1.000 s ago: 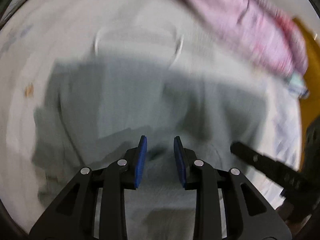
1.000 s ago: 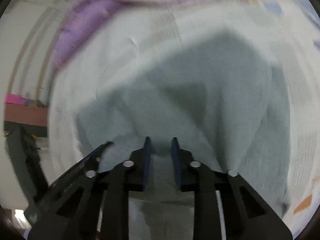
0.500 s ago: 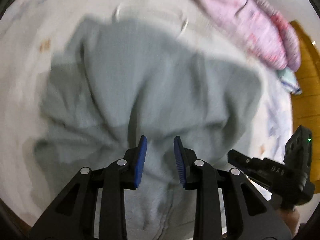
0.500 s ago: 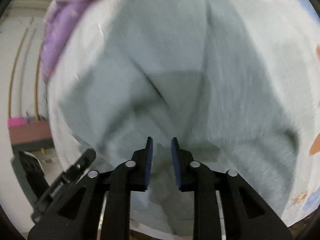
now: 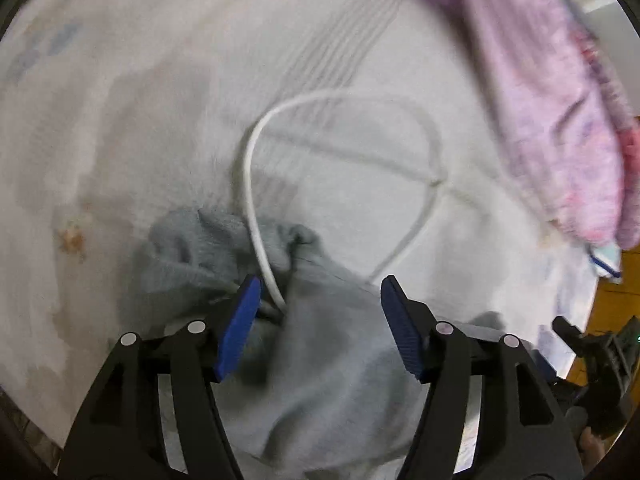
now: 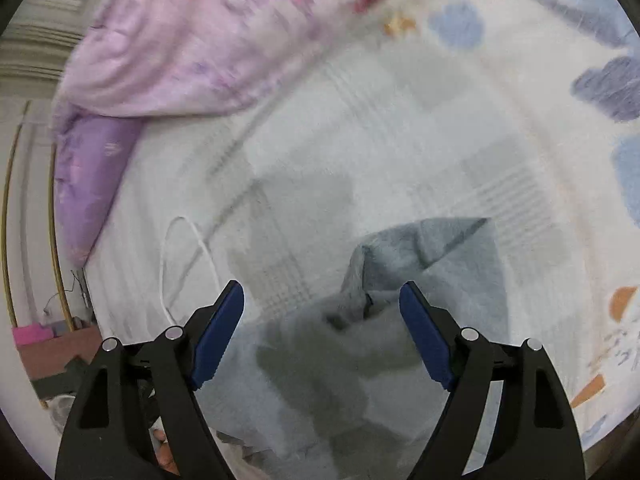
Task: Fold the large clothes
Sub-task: 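Grasp the folded hoodie edge with both grippers and fold it over again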
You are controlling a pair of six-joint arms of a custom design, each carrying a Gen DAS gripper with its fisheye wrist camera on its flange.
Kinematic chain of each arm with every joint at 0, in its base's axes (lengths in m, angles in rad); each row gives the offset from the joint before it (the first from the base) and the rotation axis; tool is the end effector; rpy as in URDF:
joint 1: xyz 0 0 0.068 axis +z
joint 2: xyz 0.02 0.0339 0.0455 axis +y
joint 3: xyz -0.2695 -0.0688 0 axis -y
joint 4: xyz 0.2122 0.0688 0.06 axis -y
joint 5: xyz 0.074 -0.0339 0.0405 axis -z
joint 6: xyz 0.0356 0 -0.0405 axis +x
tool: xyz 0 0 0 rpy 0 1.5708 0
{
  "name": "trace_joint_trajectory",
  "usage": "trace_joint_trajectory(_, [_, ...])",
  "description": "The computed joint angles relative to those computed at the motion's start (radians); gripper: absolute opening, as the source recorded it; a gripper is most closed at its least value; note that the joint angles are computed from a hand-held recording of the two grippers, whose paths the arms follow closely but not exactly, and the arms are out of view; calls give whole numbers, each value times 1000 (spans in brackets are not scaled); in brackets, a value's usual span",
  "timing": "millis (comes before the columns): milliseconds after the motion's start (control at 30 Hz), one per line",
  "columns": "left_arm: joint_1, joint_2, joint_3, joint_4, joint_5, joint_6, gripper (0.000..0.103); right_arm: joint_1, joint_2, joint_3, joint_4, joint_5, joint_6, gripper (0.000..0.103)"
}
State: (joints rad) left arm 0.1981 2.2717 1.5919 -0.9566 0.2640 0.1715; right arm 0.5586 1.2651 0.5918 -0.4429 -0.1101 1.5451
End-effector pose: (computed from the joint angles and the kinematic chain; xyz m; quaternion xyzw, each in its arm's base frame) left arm 0.3837 0.0675 0.1246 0.0175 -0.9906 0.1353 0.0078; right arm 0.1592 0.1041 0.1868 0.4497 0.8627 0.2220 0.0650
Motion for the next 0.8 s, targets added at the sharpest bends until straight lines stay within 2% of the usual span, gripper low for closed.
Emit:
trace_joint_trajectory(67, [-18,97,80,-48,-38,-14,61,-61,88,-76,165,-131,8,77])
trace_joint_trajectory(133, [-39,156,119,-66,-60,8,58,-75,130,-104,257,-168,12,77])
trace_joint_trajectory(200, [-53,162,114,-45,-71,43,53,-72,149,-179,417,-179,59,76])
trace_joint_trajectory(233, [-56,161,116,-43,-68,47,47,-70,158,-195,445,-180,73,70])
trace_joint_trajectory(267, [-54,165,127,-52,-55,42,33,-69,171,-194,428,-188,67,63])
trace_joint_trajectory(333, [-46,170,155,-96,1,25,17,-57,145,-204,415,-175,66,37])
trace_joint_trajectory(367, [-47,155,142,-89,7,24,12,-49,121,-215,416,-171,61,34])
trace_joint_trajectory(400, [-49,139,127,-78,8,26,11,-38,95,-231,426,-169,59,27])
trace_joint_trajectory(433, [-48,115,101,-57,16,29,10,-22,55,-248,432,-149,67,17])
trace_joint_trajectory(567, [-2,-11,15,-34,118,53,8,58,-155,-230,257,-60,71,12])
trace_joint_trajectory(633, [25,-83,-34,-48,122,84,8,105,-255,-235,203,-12,109,10])
trace_joint_trajectory(767, [89,-219,-140,-58,154,136,8,342,-514,-215,58,202,266,7])
trace_joint_trajectory(800, [130,-277,-181,-84,182,175,8,385,-517,-198,56,241,284,7])
